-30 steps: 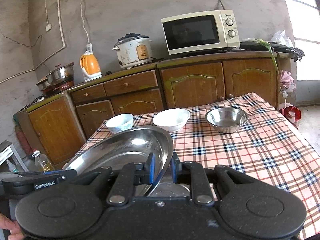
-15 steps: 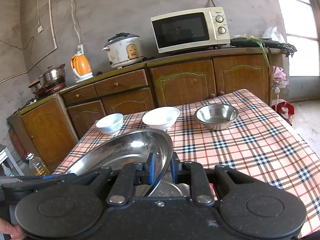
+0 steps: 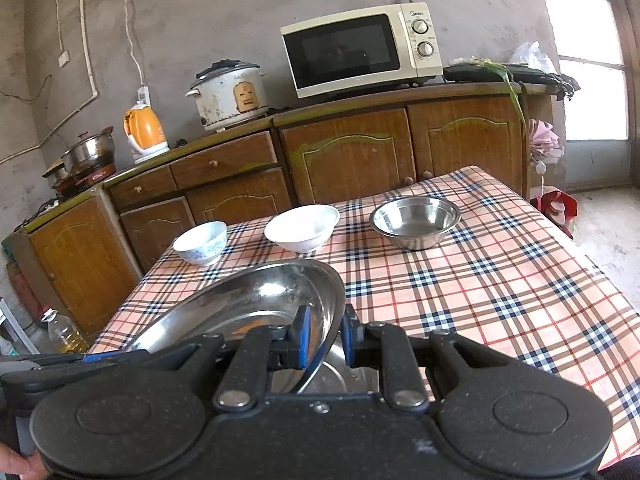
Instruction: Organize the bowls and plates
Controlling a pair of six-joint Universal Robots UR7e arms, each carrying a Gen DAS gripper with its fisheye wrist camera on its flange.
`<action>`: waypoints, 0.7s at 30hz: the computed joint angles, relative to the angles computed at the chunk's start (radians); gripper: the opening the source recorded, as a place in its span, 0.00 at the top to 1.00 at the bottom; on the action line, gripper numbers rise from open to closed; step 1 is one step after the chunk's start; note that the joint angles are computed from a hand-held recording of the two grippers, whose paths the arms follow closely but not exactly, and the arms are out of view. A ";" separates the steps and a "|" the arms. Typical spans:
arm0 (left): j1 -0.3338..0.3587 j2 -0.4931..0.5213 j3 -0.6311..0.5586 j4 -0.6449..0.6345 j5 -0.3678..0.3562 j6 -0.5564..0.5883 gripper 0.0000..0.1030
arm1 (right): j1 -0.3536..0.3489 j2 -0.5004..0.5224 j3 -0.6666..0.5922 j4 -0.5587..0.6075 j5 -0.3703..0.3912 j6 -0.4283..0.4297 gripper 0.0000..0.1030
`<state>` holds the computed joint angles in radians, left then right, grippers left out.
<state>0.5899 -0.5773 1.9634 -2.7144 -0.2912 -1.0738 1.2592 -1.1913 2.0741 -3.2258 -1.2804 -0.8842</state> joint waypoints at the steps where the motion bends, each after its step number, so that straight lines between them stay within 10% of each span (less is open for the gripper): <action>1: 0.002 0.002 -0.003 -0.004 -0.002 0.007 0.80 | -0.001 0.002 -0.003 0.001 -0.003 0.001 0.79; 21: 0.058 0.046 -0.057 0.010 -0.064 0.067 0.80 | -0.013 0.089 -0.069 0.010 -0.091 0.018 0.79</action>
